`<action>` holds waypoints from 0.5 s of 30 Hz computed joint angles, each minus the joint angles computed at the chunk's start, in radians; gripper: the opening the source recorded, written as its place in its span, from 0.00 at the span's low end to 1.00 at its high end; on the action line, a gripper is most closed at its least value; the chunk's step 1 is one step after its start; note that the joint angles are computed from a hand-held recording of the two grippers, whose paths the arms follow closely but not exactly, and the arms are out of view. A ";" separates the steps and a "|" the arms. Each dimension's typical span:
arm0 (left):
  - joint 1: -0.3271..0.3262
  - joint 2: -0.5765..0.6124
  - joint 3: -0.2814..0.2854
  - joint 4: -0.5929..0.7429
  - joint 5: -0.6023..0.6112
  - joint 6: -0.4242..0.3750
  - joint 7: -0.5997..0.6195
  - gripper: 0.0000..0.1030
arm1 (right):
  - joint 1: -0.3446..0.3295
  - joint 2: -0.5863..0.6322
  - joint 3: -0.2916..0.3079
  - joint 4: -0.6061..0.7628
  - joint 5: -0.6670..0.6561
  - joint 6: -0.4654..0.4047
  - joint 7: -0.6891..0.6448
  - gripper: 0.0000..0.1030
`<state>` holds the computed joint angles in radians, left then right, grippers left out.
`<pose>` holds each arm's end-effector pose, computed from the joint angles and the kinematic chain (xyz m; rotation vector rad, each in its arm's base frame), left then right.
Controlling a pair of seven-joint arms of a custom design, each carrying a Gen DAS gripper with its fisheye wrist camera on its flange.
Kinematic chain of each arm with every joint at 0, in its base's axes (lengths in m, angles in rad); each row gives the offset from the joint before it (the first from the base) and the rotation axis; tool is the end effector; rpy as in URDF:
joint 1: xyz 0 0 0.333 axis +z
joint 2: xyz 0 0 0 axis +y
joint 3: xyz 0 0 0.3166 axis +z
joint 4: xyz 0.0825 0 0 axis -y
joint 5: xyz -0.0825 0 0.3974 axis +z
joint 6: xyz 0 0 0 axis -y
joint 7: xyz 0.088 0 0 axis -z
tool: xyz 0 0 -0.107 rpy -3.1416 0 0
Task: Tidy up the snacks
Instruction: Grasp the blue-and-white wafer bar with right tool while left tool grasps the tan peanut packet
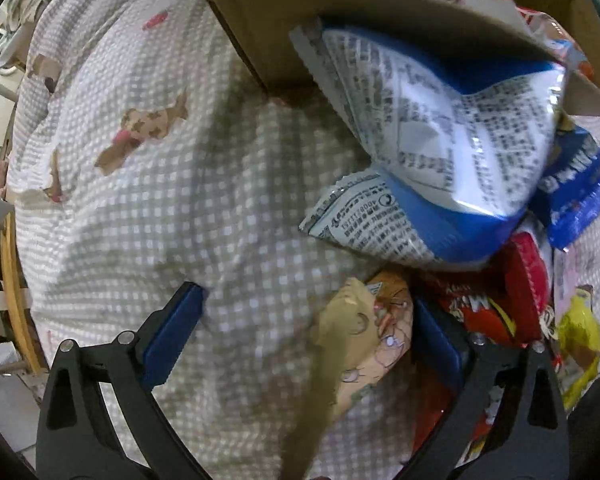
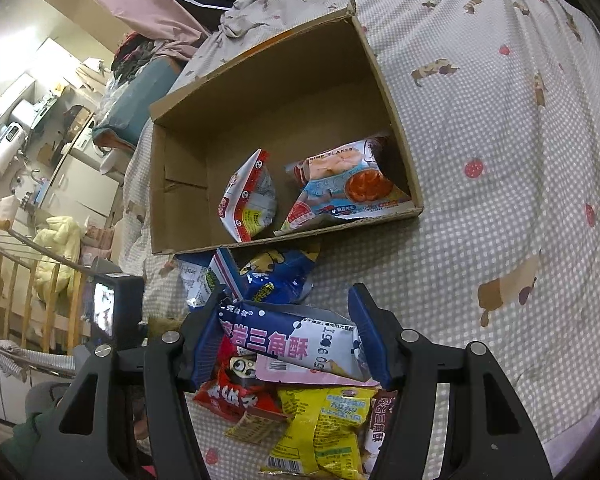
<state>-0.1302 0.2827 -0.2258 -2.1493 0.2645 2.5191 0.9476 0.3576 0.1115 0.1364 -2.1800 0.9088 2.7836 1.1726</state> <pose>0.5491 -0.2054 0.2714 -2.2052 2.0536 -0.0981 0.5340 0.2461 0.3725 -1.8257 1.6504 0.1143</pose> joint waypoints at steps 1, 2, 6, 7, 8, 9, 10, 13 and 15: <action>-0.001 0.002 0.003 -0.003 0.003 0.016 -0.011 0.96 | 0.001 -0.001 0.000 -0.001 -0.003 0.004 0.001 0.61; -0.002 0.003 0.003 -0.003 0.003 0.024 -0.019 0.95 | 0.003 -0.001 -0.001 -0.002 -0.010 0.007 0.005 0.61; 0.008 -0.022 -0.002 -0.012 -0.012 0.024 -0.010 0.72 | 0.003 -0.001 -0.003 -0.003 -0.025 0.007 0.016 0.61; 0.012 -0.035 -0.002 -0.022 -0.016 0.024 -0.002 0.64 | 0.003 -0.001 -0.003 -0.004 -0.030 0.008 0.019 0.61; 0.011 -0.040 -0.002 -0.025 -0.019 0.026 -0.003 0.60 | 0.003 -0.001 -0.003 -0.004 -0.033 0.009 0.019 0.61; 0.013 -0.046 -0.004 -0.030 -0.029 0.030 0.002 0.52 | 0.004 -0.001 -0.004 -0.004 -0.039 0.012 0.024 0.61; 0.015 -0.053 -0.005 -0.035 -0.038 0.031 0.009 0.44 | 0.004 0.000 -0.004 -0.004 -0.043 0.013 0.027 0.61; 0.020 -0.093 -0.010 -0.069 -0.076 0.040 0.031 0.26 | 0.004 0.001 -0.006 -0.006 -0.057 0.016 0.037 0.61; 0.027 -0.123 -0.011 -0.099 -0.118 0.057 0.053 0.23 | 0.003 -0.003 -0.007 -0.012 -0.066 0.020 0.041 0.61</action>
<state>-0.1032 0.1601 -0.2370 -2.2485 0.1465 2.5765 1.0009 0.3604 0.1089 0.1290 -2.1920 0.8426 2.8037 1.2134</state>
